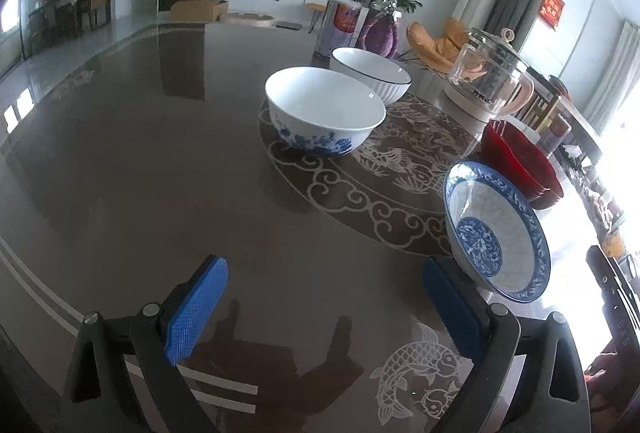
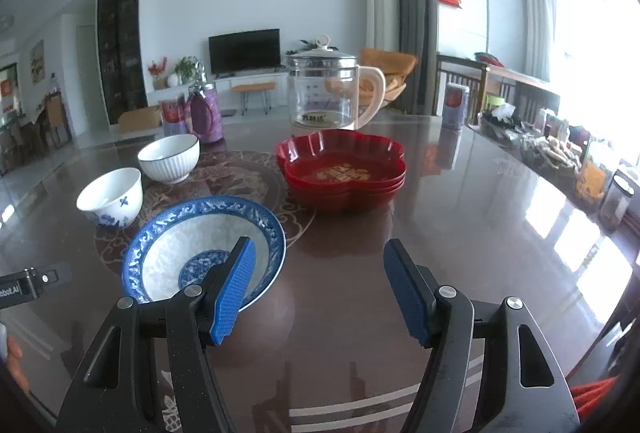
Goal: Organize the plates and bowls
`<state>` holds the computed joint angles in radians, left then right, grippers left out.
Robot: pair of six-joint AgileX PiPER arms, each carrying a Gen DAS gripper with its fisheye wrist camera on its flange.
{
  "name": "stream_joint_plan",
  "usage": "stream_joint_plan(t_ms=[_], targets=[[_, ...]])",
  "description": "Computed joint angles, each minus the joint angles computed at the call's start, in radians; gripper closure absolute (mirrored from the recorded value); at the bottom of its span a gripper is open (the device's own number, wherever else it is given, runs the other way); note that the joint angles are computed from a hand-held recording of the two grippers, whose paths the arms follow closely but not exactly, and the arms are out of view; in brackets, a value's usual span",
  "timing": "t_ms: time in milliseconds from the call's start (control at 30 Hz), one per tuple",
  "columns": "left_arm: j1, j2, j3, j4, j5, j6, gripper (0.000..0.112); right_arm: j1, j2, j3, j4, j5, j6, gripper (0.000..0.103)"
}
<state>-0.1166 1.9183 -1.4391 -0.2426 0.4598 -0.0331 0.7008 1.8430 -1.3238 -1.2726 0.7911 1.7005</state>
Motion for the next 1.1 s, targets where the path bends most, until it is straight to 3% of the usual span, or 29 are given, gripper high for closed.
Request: stream_joint_plan(t_ms=[900, 1100], targets=[[0.024, 0.007, -0.017, -0.003, 0.017, 0.006, 0.015, -0.002, -0.006, 0.013, -0.012, 0.001, 0.019, 0.033], [0.059, 0.007, -0.077, 0.084, 0.019, 0.031, 0.015, 0.013, -0.006, 0.002, -0.042, 0.014, 0.008, 0.033]])
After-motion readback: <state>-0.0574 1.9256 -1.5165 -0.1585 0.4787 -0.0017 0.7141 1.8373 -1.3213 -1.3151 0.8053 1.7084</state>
